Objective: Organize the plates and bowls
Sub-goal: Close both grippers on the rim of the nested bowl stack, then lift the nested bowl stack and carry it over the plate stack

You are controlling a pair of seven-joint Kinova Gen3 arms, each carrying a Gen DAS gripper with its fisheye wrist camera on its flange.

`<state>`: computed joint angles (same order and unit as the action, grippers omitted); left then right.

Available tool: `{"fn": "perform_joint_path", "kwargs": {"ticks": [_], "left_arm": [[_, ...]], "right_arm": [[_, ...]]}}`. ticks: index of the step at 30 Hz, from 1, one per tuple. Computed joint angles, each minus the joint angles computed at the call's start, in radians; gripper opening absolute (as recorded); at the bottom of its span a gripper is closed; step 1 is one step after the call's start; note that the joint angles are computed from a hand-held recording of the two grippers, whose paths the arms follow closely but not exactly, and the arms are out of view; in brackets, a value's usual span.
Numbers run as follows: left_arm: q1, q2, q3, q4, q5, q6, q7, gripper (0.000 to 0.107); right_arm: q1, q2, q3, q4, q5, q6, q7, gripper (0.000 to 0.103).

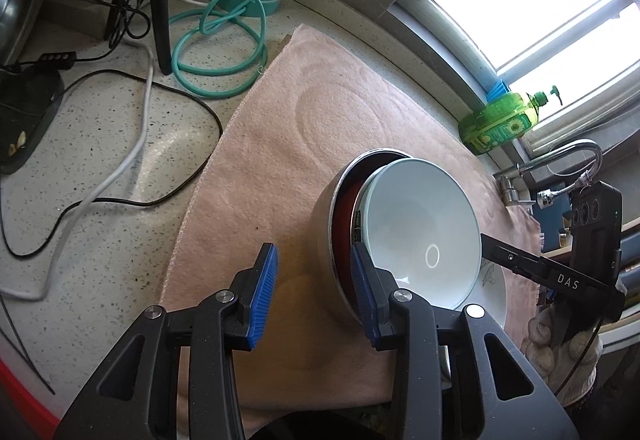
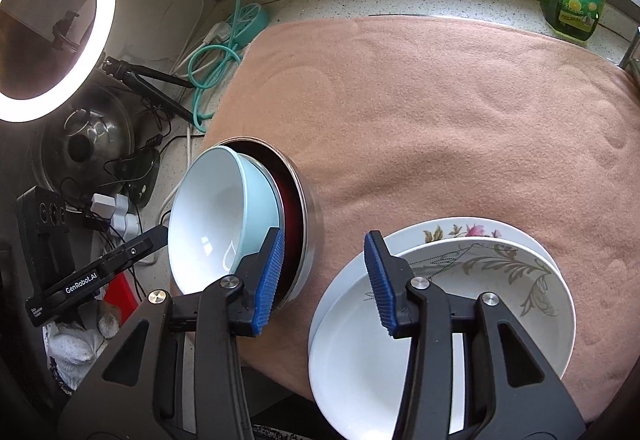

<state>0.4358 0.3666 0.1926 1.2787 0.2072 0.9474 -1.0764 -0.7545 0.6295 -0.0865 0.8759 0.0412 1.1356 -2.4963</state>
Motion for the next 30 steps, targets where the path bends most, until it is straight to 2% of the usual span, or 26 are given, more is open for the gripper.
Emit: {"fn": "perform_joint_path", "kwargs": {"ticks": [4,6,8,10,18,30], "left_arm": [[-0.012,0.01,0.006,0.001,0.021,-0.007,-0.014,0.028],[-0.014,0.014,0.006,0.001,0.027,-0.008,-0.016,0.026],[-0.02,0.019,0.009,0.003,0.04,-0.009,-0.023,0.021],[-0.02,0.024,0.01,0.002,0.044,-0.01,-0.026,0.02],[-0.017,0.048,0.014,-0.023,0.051,0.0,-0.058,0.012],[0.013,0.063,-0.003,-0.061,0.005,0.029,-0.039,0.008]], "right_arm": [[0.006,0.017,-0.006,-0.016,-0.014,0.003,0.004,0.036],[0.009,0.024,-0.007,-0.022,-0.02,0.004,0.008,0.028],[0.015,0.031,-0.01,-0.026,-0.03,0.006,0.012,0.026],[0.027,0.031,-0.017,-0.014,-0.048,-0.011,0.014,0.025],[0.046,0.04,-0.029,-0.009,-0.085,-0.041,0.045,0.009],[0.03,0.057,-0.013,-0.059,-0.075,0.007,0.047,0.01]]}}
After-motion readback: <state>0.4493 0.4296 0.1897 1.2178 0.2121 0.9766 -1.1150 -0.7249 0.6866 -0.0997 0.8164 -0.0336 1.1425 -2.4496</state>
